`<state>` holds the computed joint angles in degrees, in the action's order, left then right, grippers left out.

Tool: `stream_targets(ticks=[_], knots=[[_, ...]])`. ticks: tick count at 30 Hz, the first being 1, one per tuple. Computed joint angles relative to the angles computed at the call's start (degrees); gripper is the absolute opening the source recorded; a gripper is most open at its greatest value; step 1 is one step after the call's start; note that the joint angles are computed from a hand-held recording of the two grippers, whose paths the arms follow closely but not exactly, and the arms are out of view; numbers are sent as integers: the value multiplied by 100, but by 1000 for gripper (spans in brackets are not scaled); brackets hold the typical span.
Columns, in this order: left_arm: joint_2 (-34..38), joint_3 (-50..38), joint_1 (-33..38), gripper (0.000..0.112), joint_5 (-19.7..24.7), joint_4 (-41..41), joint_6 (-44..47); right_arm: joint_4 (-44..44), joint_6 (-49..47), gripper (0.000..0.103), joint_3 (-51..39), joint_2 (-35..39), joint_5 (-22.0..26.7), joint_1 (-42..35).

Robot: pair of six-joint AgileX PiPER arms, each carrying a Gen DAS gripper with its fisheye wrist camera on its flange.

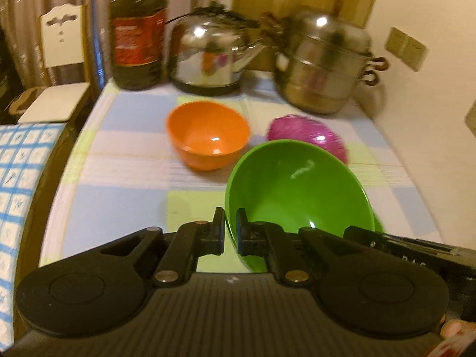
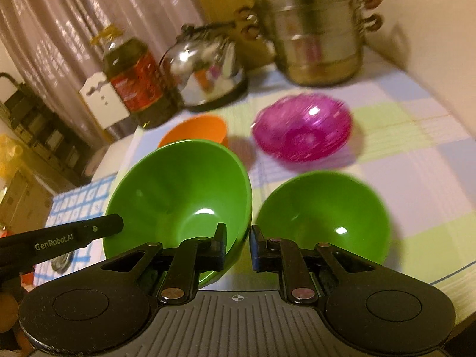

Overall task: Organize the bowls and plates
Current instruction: 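Lift the green bowl with the right tool toward the other green bowl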

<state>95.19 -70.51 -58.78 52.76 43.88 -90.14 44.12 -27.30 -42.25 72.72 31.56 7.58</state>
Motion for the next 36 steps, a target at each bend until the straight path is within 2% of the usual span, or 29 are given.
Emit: stream_targets(ticks=[6, 13, 24, 36], knots=[[832, -982, -83, 6, -222, -256, 435, 95, -618, 15, -14, -119, 358, -1070], [1545, -1558, -31, 7, -585, -608, 727, 104, -1097, 14, 7, 225, 359, -1791], [1811, -1516, 93, 7, -864, -793, 836, 258, -1679, 13, 162, 769, -170, -1704], [1948, -1467, 127, 8, -992, -821, 794, 279, -1893, 13, 282, 947, -534, -1548]])
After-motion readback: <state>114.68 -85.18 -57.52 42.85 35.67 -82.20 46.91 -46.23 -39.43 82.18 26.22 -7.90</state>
